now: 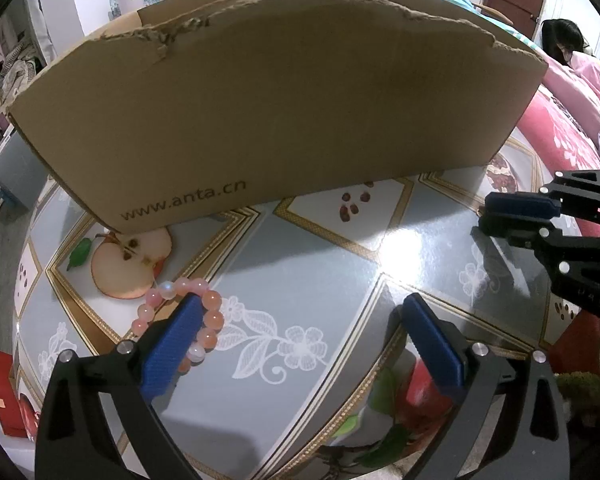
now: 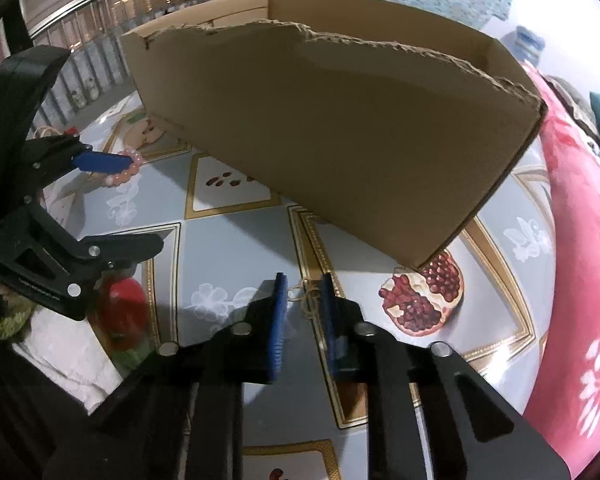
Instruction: Organize jewelry
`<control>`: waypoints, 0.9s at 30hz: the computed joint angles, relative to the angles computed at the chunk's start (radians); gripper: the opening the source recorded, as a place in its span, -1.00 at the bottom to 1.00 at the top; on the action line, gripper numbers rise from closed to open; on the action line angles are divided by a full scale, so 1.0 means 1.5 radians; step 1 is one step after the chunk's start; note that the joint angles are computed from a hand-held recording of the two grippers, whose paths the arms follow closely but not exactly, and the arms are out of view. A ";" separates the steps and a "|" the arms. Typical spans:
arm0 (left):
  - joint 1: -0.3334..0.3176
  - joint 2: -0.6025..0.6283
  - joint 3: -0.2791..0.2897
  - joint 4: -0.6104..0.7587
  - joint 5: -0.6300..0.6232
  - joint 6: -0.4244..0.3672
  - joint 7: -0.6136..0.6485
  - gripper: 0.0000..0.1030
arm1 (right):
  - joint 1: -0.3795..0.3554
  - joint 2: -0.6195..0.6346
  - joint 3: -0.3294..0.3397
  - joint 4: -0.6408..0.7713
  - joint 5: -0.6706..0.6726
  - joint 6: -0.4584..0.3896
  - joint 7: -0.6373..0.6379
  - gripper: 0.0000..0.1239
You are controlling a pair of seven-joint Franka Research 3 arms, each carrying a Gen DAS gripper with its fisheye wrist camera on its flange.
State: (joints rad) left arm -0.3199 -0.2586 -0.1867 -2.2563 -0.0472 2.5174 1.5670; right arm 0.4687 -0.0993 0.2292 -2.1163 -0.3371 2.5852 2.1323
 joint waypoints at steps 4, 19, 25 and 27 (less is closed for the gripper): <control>0.002 0.006 0.001 0.004 0.000 0.001 0.002 0.89 | 0.001 0.002 -0.003 0.002 0.014 0.001 -0.017 -0.77; -0.002 -0.047 0.028 -0.054 -0.034 0.064 0.051 0.83 | -0.007 -0.032 0.000 -0.025 0.063 0.038 -0.018 -0.77; 0.004 -0.071 0.028 -0.079 0.000 0.087 0.056 0.40 | -0.015 -0.042 0.007 -0.037 0.085 0.066 -0.011 -0.77; 0.001 -0.073 0.035 -0.080 -0.002 0.083 0.059 0.18 | -0.018 -0.038 0.012 -0.033 0.084 0.071 -0.005 -0.77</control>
State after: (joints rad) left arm -0.3181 -0.3687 -0.1335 -2.3759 -0.0505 2.6427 1.6557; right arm 0.4425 -0.1565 0.2468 -2.1650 -0.2108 2.6919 2.1246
